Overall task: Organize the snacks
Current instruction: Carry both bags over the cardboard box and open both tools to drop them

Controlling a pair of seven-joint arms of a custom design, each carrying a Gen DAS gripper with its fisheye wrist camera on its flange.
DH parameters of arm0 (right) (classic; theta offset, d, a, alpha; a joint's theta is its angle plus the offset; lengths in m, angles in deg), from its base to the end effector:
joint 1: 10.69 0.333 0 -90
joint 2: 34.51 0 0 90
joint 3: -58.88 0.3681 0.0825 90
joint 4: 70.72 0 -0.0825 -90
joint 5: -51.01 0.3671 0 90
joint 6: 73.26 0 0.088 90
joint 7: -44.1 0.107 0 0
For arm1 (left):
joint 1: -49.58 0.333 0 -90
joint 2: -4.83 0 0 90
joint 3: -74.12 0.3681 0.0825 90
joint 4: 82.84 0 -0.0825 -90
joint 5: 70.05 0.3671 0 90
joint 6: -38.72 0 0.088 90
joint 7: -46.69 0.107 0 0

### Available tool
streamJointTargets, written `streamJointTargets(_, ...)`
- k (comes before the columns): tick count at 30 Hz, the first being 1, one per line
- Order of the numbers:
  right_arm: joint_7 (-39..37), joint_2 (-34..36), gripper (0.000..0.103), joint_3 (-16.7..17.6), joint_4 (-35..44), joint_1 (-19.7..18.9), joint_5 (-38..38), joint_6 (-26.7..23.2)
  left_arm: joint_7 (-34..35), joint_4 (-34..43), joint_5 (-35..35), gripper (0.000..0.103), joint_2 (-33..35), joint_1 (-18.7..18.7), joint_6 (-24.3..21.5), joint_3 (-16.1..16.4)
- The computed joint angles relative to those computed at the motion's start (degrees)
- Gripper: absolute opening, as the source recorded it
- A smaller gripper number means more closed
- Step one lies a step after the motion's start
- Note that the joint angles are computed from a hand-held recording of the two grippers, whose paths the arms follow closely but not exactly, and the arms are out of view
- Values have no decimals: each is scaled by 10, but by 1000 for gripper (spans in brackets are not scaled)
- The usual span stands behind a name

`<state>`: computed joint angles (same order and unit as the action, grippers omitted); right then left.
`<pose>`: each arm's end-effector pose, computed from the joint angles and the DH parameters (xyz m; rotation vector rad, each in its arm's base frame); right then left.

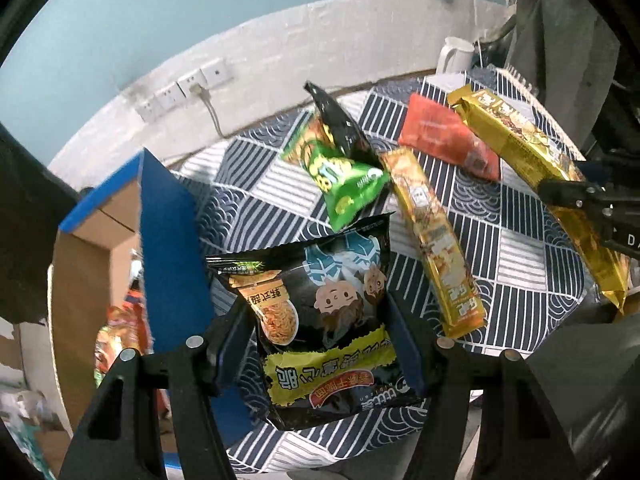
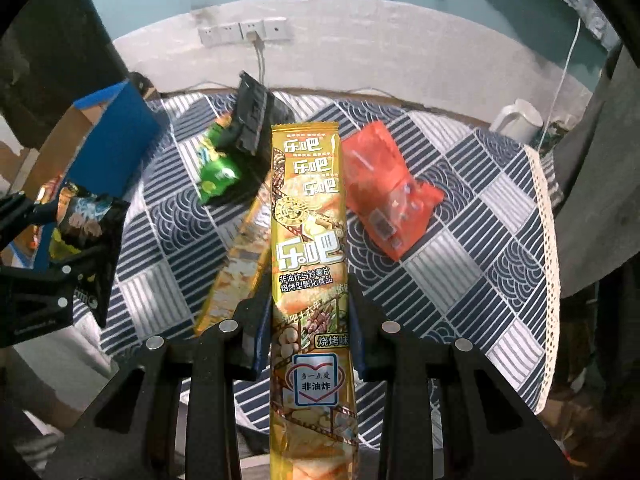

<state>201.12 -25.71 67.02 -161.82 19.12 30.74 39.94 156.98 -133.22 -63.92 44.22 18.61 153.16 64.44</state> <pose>0.5102 0.3606 0.6227 -1.5588 2.3760 -0.4111 0.6374 -0.4627 0.5923 -0.7662 2.7352 -0.5112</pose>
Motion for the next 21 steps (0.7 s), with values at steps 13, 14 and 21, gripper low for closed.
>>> streamJointTargets(13,-25,30,30,-2,82,20,-34,-28,22,-24,-10,66,-31,24,45,-4)
streamJointTargets(14,-28,33,30,-2,89,22,-36,-29,23,-26,-11,66,-33,26,48,-4)
streamJointTargets(21,-46,64,30,-10,145,34,-43,-38,35,-28,-18,66,-42,40,68,-5)
